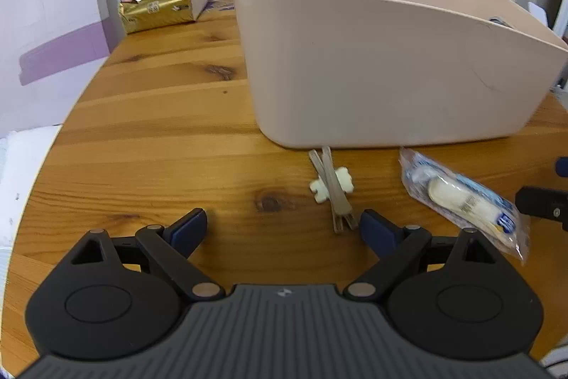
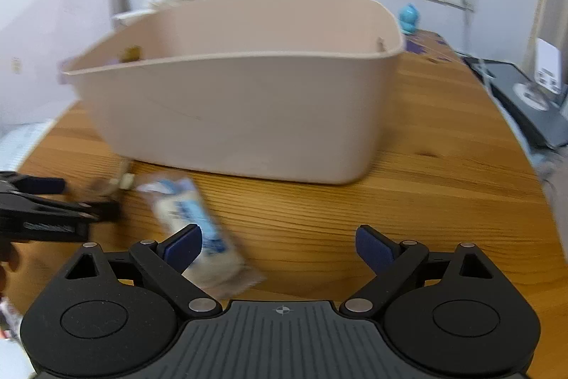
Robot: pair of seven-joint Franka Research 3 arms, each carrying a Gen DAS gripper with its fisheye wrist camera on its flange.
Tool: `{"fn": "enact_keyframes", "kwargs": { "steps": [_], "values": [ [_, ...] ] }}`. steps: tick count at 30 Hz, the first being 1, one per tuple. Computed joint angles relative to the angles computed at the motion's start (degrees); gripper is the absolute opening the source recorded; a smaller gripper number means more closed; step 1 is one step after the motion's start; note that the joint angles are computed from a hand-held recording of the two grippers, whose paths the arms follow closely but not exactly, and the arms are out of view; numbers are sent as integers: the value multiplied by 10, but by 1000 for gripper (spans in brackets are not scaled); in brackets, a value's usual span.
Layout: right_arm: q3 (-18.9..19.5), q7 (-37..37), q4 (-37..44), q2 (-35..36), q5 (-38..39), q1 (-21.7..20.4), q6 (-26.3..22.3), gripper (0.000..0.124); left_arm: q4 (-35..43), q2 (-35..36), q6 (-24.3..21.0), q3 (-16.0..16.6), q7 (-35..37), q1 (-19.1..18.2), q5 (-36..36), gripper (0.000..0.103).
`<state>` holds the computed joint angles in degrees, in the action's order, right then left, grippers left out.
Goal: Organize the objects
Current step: 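Grasp wooden clip with left tool while right tool grasps wrapped bread roll, then lift clip and bread roll over the basket and release them inside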
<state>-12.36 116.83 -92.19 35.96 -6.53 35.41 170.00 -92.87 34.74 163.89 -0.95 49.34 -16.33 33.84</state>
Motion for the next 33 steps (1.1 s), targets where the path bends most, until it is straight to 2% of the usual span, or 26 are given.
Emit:
{"fn": "enact_keyframes", "kwargs": {
  "steps": [2, 6, 7, 9, 12, 14, 15, 16, 17, 18, 19, 23, 27, 30, 33],
  "values": [
    [14, -20, 15, 7, -1, -8, -11, 94, -3, 1, 12, -18, 26, 17, -13, 94],
    [42, -54, 54, 32, 5, -24, -44, 79, 7, 12, 20, -27, 53, 24, -30, 90],
    [47, -60, 59, 36, 7, -27, -49, 77, 10, 14, 21, -26, 57, 23, -33, 86],
    [50, -67, 72, 44, 7, -26, -60, 71, 15, 17, 24, -31, 74, 25, -39, 72],
    [42, -74, 83, 51, -4, -17, -67, 61, 16, 17, 23, -49, 104, 35, -63, 62],
    [44, -80, 81, 50, -7, -16, -63, 51, 18, 18, 25, -46, 109, 31, -70, 57],
    [44, -81, 80, 49, -7, -15, -62, 45, 19, 19, 25, -42, 109, 27, -71, 50],
    [44, -82, 78, 48, -8, -14, -61, 45, 19, 19, 29, -35, 106, 21, -68, 44],
    [45, -83, 75, 46, -7, -14, -57, 42, 19, 19, 32, -35, 108, 20, -69, 31],
    [49, -85, 70, 44, -4, -16, -52, 38, 17, 19, 36, -45, 117, 29, -77, 18],
    [49, -87, 71, 45, -2, -16, -51, 37, 15, 19, 38, -53, 124, 36, -86, 14],
    [43, -88, 55, 36, -2, -8, -42, 31, 7, 12, 30, -71, 144, 52, -117, 12],
    [30, -77, 45, 28, -9, 6, -38, 25, -12, 0, 37, -60, 142, 44, -120, 12],
    [26, -69, 31, 17, -14, 13, -32, 24, -30, -12, 39, -66, 147, 49, -127, 12],
    [21, -65, 1, -2, -20, 19, -15, 23, -62, -35, 62, -53, 138, 37, -115, 12]
  ]
}}
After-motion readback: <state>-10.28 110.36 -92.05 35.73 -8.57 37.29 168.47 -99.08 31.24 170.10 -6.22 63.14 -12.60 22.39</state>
